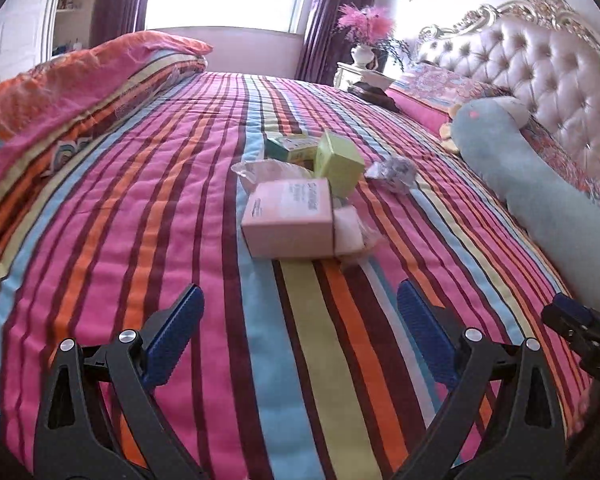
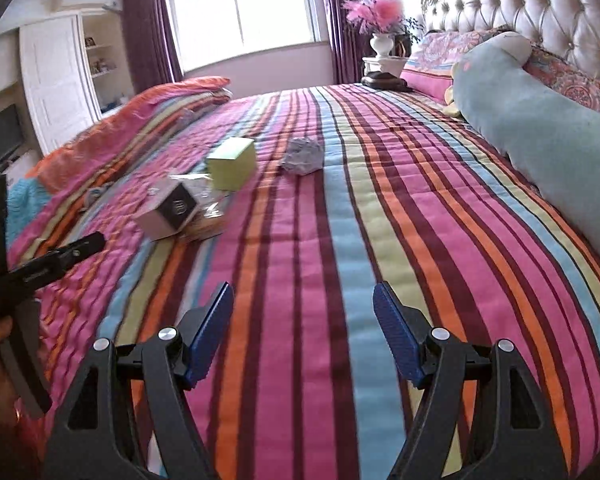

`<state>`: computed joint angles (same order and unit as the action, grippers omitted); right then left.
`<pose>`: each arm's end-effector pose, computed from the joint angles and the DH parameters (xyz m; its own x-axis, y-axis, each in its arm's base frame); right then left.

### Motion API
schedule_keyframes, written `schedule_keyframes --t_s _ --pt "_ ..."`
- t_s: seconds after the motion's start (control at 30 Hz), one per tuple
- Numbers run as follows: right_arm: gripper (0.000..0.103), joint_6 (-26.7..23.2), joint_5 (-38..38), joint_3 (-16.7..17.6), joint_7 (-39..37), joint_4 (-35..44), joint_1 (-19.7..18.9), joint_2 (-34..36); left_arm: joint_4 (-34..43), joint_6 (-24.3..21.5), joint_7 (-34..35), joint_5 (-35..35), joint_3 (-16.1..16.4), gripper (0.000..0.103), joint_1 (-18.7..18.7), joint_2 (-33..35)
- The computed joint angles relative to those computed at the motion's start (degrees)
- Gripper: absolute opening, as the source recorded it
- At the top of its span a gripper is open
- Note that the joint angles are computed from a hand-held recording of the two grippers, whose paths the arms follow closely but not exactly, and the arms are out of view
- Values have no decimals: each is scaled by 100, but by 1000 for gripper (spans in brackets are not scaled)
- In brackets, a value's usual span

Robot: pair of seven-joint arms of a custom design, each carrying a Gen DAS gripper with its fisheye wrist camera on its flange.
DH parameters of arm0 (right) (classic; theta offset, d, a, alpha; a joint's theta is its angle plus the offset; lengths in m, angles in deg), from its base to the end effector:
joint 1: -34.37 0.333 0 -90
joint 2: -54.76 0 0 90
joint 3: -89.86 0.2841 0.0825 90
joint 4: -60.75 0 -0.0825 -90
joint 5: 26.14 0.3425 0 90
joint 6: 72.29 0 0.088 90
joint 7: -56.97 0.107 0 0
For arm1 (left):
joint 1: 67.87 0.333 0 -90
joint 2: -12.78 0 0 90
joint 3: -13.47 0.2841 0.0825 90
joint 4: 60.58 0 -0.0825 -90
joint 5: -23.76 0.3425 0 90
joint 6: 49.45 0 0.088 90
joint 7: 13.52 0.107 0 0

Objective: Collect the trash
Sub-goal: 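Grasp pink SIXIN cotton box with left tool while right tool grasps crumpled paper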

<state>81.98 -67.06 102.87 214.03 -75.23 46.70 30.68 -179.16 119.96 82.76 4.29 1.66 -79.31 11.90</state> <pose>0.3882 0.2195 0.5405 -0.1165 -0.9867 -0.1130 -0.6077 0.1608 -0.7777 0.5199 -0.1998 0.5314 -0.3024 -0.9298 0.2098 -0.6447 0.0374 -0.7635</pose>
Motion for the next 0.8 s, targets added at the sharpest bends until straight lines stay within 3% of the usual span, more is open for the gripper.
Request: schedule_keyframes --t_s 0.27,0.5,0.7,0.8 --pt "69 -41 -248 -327 -395 1402 -82 1453 1465 -376 -470 493 85 94 -19 1282" --pt "69 -178 232 -820 -1146 2928 180 2807 2372 -690 -64 291 -76 94 154 2051" --pt "69 -404 1085 -1093 -1766 4334 286 3991 3056 -909 -201 550 81 94 -3 2534" --pt "69 -597 1279 -1247 -2010 4933 411 4450 3266 -958 -121 465 -30 94 58 2715"
